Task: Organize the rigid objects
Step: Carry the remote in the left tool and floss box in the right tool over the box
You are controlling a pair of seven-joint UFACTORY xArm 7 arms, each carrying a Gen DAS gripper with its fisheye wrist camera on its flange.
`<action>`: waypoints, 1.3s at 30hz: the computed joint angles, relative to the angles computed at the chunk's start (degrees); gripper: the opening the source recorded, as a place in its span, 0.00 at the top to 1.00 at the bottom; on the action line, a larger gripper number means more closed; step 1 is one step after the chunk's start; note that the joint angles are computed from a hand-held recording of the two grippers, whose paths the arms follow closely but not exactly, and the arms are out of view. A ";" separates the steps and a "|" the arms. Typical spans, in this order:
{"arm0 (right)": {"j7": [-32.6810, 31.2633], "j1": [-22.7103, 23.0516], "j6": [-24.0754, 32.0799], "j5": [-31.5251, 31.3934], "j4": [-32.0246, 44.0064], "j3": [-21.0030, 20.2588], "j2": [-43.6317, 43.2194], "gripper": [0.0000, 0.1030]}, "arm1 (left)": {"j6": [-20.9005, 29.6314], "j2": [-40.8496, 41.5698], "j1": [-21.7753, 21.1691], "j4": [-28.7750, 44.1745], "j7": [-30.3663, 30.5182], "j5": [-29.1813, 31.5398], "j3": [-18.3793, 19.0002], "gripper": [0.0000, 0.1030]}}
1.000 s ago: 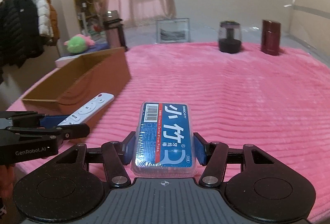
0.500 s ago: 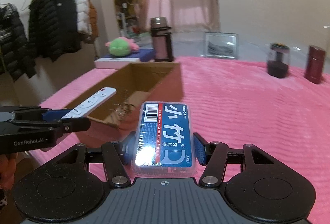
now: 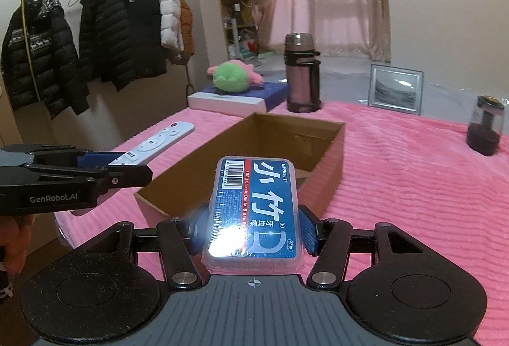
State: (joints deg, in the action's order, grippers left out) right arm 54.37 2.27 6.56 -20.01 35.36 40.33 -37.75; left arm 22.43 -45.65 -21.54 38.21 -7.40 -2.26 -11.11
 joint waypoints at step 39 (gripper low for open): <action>-43.63 8.73 27.06 1.39 47.52 -18.07 49.98 0.48 | 18.51 52.37 5.34 50.45 25.25 -4.25 3.52 0.68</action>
State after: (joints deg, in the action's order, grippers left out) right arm 10.74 11.00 33.62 -18.63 82.89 22.26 12.22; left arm 40.94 6.72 -16.21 88.66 17.85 -6.52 -7.59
